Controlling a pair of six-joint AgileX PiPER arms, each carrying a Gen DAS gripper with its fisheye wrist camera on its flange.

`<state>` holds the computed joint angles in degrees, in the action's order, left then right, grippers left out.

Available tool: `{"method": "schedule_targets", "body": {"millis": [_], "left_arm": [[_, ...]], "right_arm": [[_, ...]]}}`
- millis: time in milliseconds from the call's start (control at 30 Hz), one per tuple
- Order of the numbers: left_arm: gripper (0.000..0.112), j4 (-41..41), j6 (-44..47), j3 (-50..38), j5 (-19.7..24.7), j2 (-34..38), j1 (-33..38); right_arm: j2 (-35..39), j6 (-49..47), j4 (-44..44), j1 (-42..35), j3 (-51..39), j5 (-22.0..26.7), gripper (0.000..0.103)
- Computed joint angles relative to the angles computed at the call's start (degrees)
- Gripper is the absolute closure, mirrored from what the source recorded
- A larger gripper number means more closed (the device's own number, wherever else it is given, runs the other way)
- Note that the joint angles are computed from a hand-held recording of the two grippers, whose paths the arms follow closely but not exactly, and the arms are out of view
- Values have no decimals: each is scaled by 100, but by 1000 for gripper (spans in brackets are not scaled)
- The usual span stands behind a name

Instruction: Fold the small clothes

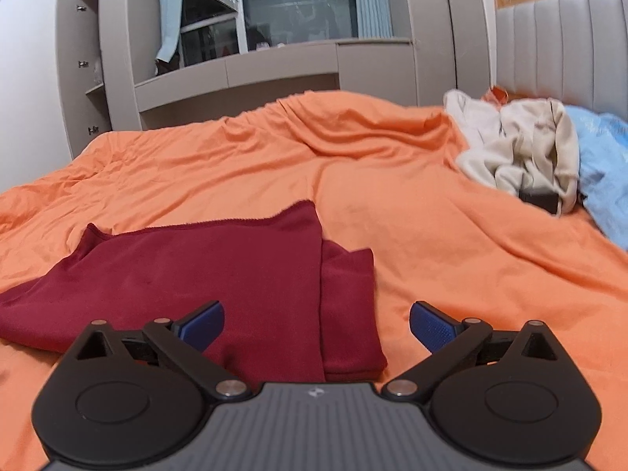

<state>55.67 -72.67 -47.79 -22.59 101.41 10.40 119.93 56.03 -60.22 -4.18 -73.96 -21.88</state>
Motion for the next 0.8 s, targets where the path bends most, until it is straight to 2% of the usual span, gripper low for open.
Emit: {"method": "schedule_targets", "body": {"millis": [67, 167, 233, 433, 633, 800], "left_arm": [[10, 211, -343, -13, -85, 137, -4], [10, -570, 434, 37, 62, 191, -190], [10, -885, 620, 25, 61, 235, -230], [10, -1077, 298, -157, -42, 425, -126], [10, -1153, -142, -467, -78, 705, 1], [10, -1752, 456, -552, 163, 771, -177]], "right_arm": [[-10, -435, 319, 62, 49, 33, 0], [-31, -1007, 706, 145, 136, 39, 0], [-50, -1425, 989, 212, 204, 36, 0], [-101, -2461, 1674, 375, 391, 20, 0], [-94, -2628, 1694, 419, 408, -52, 0], [-16, -2450, 1450, 447, 267, 123, 0]]}}
